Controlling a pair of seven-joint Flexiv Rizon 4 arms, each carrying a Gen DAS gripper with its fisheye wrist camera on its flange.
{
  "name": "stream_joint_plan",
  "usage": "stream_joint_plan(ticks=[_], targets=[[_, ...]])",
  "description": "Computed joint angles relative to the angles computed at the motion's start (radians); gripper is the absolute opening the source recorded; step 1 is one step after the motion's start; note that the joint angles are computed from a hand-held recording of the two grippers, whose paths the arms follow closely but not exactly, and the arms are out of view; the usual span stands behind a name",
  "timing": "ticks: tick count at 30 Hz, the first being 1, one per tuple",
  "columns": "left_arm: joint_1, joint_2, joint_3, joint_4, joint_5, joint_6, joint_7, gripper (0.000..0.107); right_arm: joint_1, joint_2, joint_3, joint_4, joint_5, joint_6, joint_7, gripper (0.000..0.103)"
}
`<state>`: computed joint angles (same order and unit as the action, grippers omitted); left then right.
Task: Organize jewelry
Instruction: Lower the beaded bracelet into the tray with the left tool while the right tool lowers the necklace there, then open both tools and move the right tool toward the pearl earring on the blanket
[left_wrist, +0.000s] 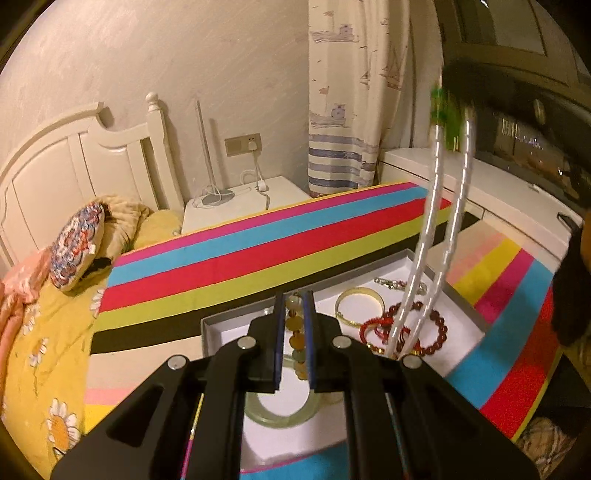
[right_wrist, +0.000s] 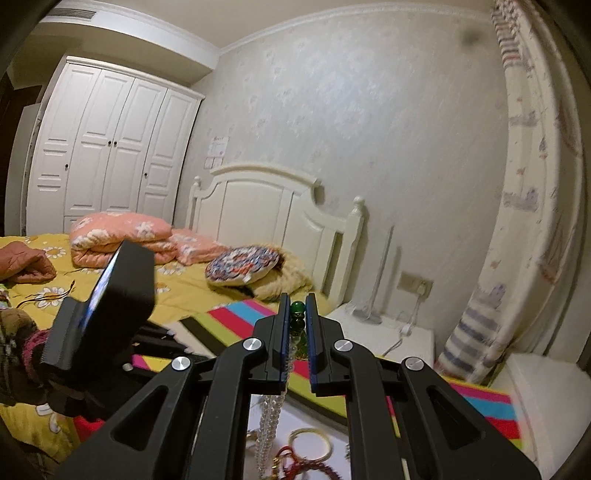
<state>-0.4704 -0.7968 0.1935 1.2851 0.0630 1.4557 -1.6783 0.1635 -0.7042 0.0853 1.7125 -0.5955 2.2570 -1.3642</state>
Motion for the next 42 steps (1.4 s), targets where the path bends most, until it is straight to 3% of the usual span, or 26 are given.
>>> stream_joint_plan(ticks=[4,11,13,16,17,19,21,22,23,26,34,40,42], targets=[[0.031,-0.038,-0.039,-0.048,-0.035,-0.02,0.003,0.009,-0.003,-0.038,0.014,-0.04,-0.056,-0.117,0.039,0.008],[0.037,-0.117,-0.003,-0.145,-0.049,-0.105,-0.057,0.009,-0.012,-0.138,0.073,-0.138,-0.083,-0.376,0.054,0.008],[0.047,-0.131,0.0,-0.165,-0.043,-0.126,-0.077,0.009,-0.037,-0.165,0.123,-0.17,-0.079,-0.452,0.045,0.008],[0.078,-0.134,-0.029,-0.163,-0.043,-0.141,-0.085,0.009,-0.125,-0.211,0.283,-0.227,-0.073,-0.616,0.008,0.008],[0.084,-0.133,-0.034,-0.161,-0.04,-0.144,-0.085,0.01,-0.143,-0.22,0.33,-0.245,-0.029,-0.673,-0.041,0.01],[0.096,-0.129,-0.047,-0.15,-0.039,-0.152,-0.082,0.017,-0.157,-0.226,0.351,-0.254,-0.035,-0.703,-0.034,0.021],[0.1,-0.118,-0.047,-0.125,-0.036,-0.141,-0.097,0.038,-0.166,-0.222,0.362,-0.246,-0.004,-0.687,-0.054,0.051],[0.099,-0.11,-0.045,-0.107,-0.033,-0.126,-0.106,0.042,-0.167,-0.215,0.36,-0.235,0.011,-0.669,-0.062,0.055],[0.102,-0.107,-0.047,-0.099,-0.032,-0.119,-0.108,0.047,-0.171,-0.207,0.36,-0.222,0.024,-0.65,-0.073,0.055],[0.1,-0.087,-0.042,-0.061,-0.03,-0.106,-0.118,0.049,-0.173,-0.179,0.352,-0.193,0.063,-0.616,-0.103,0.055],[0.067,-0.031,0.015,0.026,-0.015,-0.028,-0.176,0.071,-0.221,-0.13,0.41,-0.147,0.169,-0.567,-0.198,0.06],[-0.057,0.01,0.197,0.094,0.03,0.063,-0.31,0.095,-0.246,-0.075,0.399,-0.044,0.179,-0.452,-0.212,0.067],[-0.137,0.018,0.309,0.135,0.042,0.105,-0.389,0.1,-0.24,-0.053,0.369,-0.005,0.166,-0.411,-0.198,0.069]])
